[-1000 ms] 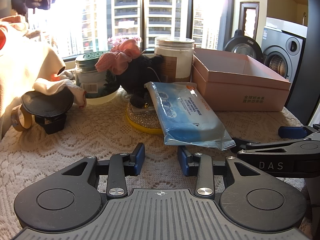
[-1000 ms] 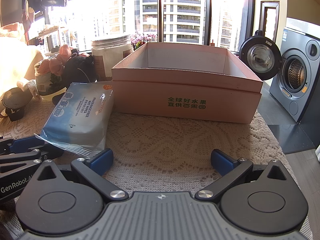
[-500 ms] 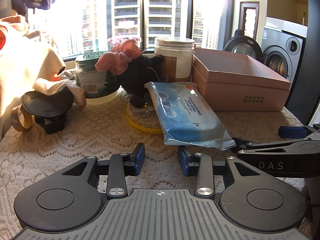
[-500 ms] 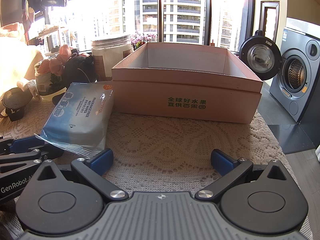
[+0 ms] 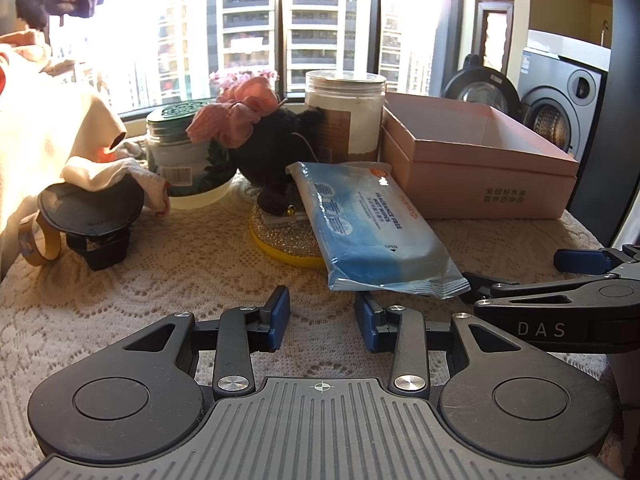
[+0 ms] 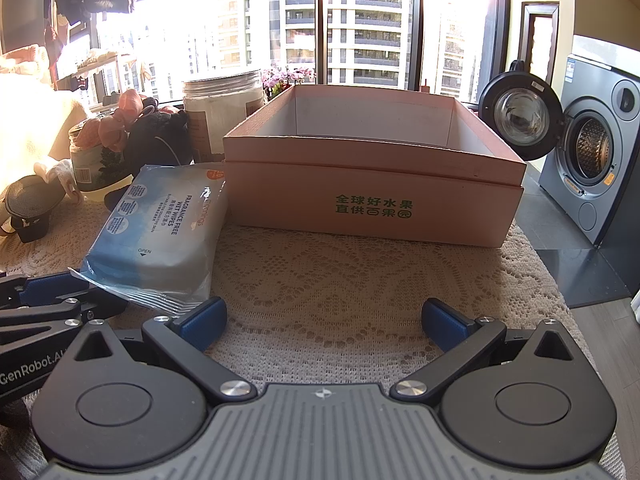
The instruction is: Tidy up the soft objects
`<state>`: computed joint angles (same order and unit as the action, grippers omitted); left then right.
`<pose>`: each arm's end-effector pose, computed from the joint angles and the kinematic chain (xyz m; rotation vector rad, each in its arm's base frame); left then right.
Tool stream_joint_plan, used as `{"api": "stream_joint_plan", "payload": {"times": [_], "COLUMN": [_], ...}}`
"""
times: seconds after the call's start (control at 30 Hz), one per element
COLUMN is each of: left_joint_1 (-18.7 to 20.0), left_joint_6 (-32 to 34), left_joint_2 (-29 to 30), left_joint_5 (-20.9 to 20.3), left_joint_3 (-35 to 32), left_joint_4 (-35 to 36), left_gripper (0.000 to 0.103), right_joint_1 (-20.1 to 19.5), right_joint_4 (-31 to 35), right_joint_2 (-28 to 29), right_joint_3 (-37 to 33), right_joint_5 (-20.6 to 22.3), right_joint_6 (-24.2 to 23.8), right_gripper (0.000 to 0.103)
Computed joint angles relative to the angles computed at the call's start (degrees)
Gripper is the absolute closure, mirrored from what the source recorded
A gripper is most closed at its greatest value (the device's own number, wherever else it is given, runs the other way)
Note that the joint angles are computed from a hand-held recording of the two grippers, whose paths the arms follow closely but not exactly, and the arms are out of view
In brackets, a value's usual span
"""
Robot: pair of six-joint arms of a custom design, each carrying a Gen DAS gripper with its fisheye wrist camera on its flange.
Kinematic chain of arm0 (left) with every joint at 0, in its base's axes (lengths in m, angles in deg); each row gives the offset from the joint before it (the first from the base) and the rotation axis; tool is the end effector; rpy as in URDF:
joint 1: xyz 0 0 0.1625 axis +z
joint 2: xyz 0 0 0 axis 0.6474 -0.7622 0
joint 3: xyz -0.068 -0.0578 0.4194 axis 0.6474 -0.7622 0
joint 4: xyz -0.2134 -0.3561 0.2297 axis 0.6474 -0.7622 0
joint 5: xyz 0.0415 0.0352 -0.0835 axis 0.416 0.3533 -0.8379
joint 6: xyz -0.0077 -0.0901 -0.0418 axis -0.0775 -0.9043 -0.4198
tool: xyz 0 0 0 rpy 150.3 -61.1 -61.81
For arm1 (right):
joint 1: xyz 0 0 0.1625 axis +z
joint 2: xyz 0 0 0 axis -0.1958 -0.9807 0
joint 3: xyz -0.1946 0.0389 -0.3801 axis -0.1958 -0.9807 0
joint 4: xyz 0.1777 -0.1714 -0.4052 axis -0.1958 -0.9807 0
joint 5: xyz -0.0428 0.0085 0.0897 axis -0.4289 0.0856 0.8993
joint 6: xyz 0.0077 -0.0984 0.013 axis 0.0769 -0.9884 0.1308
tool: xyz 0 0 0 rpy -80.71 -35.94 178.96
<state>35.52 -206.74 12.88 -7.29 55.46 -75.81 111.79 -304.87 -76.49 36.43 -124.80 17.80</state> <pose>0.0639 -0.5907 0.1516 0.1586 2.0448 -1.1554 0.2211 -0.6250 -0.1643 0.9586 -2.2628 0.9650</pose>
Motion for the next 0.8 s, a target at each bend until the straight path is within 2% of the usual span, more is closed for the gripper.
{"api": "stream_joint_plan", "payload": {"times": [0.13, 0.23, 0.3, 0.37, 0.5, 0.57, 0.63, 0.73, 0.8], "left_joint_1": [1.09, 2.16, 2.45, 2.93, 6.10, 7.60, 8.45, 9.34, 10.75], "left_joint_6": [-2.04, 0.08, 1.34, 2.46, -1.74, -4.07, -4.90, -4.72, -3.93], "left_joint_2": [-0.47, -0.90, -1.12, -1.39, -2.19, -2.37, -2.78, -3.86, -4.34], "left_joint_5": [3.22, 6.58, 7.25, 8.57, 19.24, 22.76, 24.17, 26.21, 31.20], "left_joint_3": [-1.78, -3.20, -3.96, -4.77, -7.95, -9.59, -10.32, -10.56, -11.69], "left_joint_4": [6.08, 11.07, 13.76, 16.54, 25.25, 27.37, 27.50, 27.35, 30.02], "left_gripper": [0.063, 0.064, 0.073, 0.075, 0.076, 0.075, 0.072, 0.069, 0.071], "right_joint_1": [0.07, 0.20, 0.89, 1.47, 1.15, 0.99, 0.87, 1.48, 2.18], "right_joint_4": [0.73, 3.38, 9.55, 15.66, 16.75, 13.38, 11.08, 15.40, 18.52], "right_joint_2": [-0.25, -0.83, -2.53, -4.14, -5.20, -4.87, -4.79, -6.29, -6.88], "right_joint_3": [0.00, -0.44, -0.71, -1.12, 0.34, 1.44, 2.70, 3.30, 3.26], "right_joint_5": [-0.09, -0.57, -2.17, -3.94, -3.59, -3.37, -3.10, -4.51, -4.37], "right_joint_6": [-0.04, -0.16, 0.28, 0.58, -0.40, 0.08, -0.10, 0.16, -1.19], "right_gripper": [0.000, 0.000, 0.000, 0.000, 0.000, 0.000, 0.000, 0.000, 0.000]}}
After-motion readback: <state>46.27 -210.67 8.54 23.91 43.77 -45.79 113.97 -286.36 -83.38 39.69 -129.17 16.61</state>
